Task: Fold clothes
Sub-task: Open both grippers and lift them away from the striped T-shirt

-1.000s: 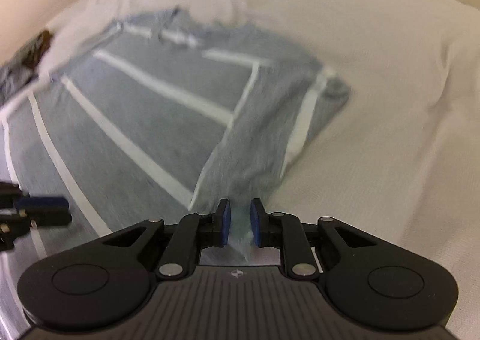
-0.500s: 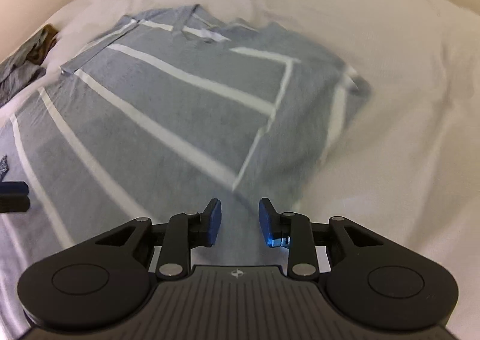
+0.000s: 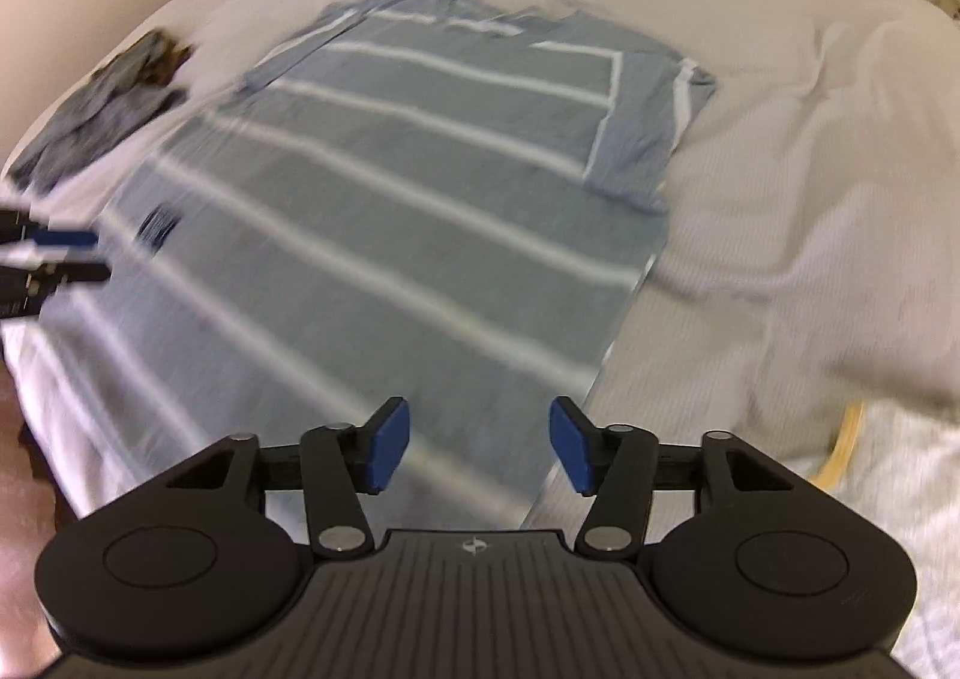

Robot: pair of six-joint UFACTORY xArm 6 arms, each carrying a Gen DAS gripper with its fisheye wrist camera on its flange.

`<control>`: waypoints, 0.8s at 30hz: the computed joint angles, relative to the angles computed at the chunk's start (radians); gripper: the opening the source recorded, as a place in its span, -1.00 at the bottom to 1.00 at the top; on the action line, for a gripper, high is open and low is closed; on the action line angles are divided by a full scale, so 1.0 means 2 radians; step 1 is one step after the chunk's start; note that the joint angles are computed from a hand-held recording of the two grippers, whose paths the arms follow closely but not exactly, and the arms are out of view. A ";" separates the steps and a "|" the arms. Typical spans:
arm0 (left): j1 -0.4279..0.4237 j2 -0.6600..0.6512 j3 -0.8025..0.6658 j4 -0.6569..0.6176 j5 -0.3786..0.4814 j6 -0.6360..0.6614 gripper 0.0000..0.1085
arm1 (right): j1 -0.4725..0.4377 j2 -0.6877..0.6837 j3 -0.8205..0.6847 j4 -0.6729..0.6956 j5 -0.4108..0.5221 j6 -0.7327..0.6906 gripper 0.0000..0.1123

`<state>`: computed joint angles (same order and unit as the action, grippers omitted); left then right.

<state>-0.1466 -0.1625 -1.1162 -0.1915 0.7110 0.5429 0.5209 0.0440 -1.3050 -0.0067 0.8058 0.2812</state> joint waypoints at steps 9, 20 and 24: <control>0.011 -0.156 0.109 0.113 0.007 0.036 0.87 | 0.049 -0.103 0.101 -0.015 -0.026 0.010 0.17; 0.093 -0.192 0.189 0.082 -0.030 0.350 0.77 | 0.120 -0.121 0.112 -0.086 -0.016 0.097 0.19; 0.114 -0.129 0.200 0.020 -0.119 0.480 0.49 | 0.147 -0.083 0.082 -0.126 -0.003 0.149 0.19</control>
<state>0.0810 -0.4201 -0.7165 -0.1524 0.4730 1.5031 0.8140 -0.1221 -1.1400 -0.2597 0.7996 0.5786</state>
